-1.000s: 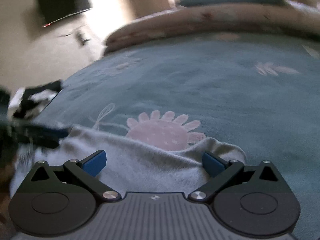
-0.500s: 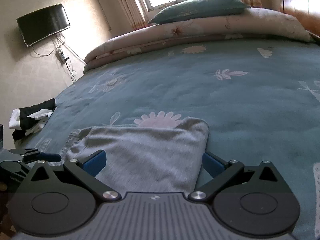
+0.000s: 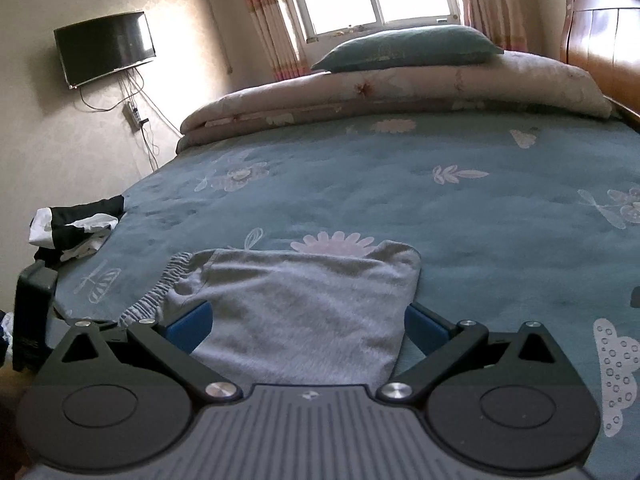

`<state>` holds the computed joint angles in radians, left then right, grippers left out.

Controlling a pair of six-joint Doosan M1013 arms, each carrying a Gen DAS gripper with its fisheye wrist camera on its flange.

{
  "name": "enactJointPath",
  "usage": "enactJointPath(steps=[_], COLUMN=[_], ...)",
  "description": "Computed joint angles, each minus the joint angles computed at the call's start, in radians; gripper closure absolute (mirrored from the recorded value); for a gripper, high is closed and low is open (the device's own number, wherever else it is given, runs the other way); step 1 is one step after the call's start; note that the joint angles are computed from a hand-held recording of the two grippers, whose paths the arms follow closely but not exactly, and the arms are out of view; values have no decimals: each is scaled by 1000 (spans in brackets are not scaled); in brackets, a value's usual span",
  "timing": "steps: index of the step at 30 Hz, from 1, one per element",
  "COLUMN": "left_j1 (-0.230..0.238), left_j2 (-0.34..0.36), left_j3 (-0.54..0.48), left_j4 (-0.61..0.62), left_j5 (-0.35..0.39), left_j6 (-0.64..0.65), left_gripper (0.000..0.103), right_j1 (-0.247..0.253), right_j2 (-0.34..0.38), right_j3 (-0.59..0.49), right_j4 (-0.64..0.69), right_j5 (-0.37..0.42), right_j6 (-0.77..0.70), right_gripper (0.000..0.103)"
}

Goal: Fold clothes
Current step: 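Roll the left gripper and lower it onto the sweatpants waistband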

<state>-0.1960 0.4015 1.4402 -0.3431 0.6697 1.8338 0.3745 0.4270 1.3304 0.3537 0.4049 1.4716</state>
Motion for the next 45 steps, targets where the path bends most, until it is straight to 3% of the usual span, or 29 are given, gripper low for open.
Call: enactJointPath(steps=[4, 9, 13, 17, 21, 28, 34, 38, 41, 45], left_j1=[-2, 12, -1, -9, 10, 15, 42, 44, 61, 72], left_j2=[-13, -24, -3, -15, -21, -63, -9, 32, 14, -8], left_j3=[5, 19, 0, 27, 41, 50, -20, -51, 9, 23], left_j4=[-4, -189, -140, -118, -176, -221, -164, 40, -79, -138], left_j5=[13, 2, 35, 23, 48, -46, -94, -58, -118, -112], left_j6=[-11, 148, 94, 95, 147, 224, 136, -138, -48, 3], left_gripper=[1, 1, 1, 1, 1, 1, 1, 1, 1, 1], right_j1=[0, -3, -6, -14, -34, -38, -35, -34, -37, -38], right_j2=[-14, -22, -20, -18, 14, 85, 111, 108, 112, 118], right_j3=[17, 34, 37, 41, 14, -45, -59, -54, -58, -66], right_j4=[-26, -28, 1, 56, 226, 371, 341, 336, 336, 331], right_j5=[-12, -18, -7, 3, 106, 269, 335, 333, 340, 348], right_j6=[28, 54, 43, -10, -141, -219, -145, -140, -141, -139], right_gripper=[0, 0, 0, 0, 0, 0, 0, 0, 0, 0])
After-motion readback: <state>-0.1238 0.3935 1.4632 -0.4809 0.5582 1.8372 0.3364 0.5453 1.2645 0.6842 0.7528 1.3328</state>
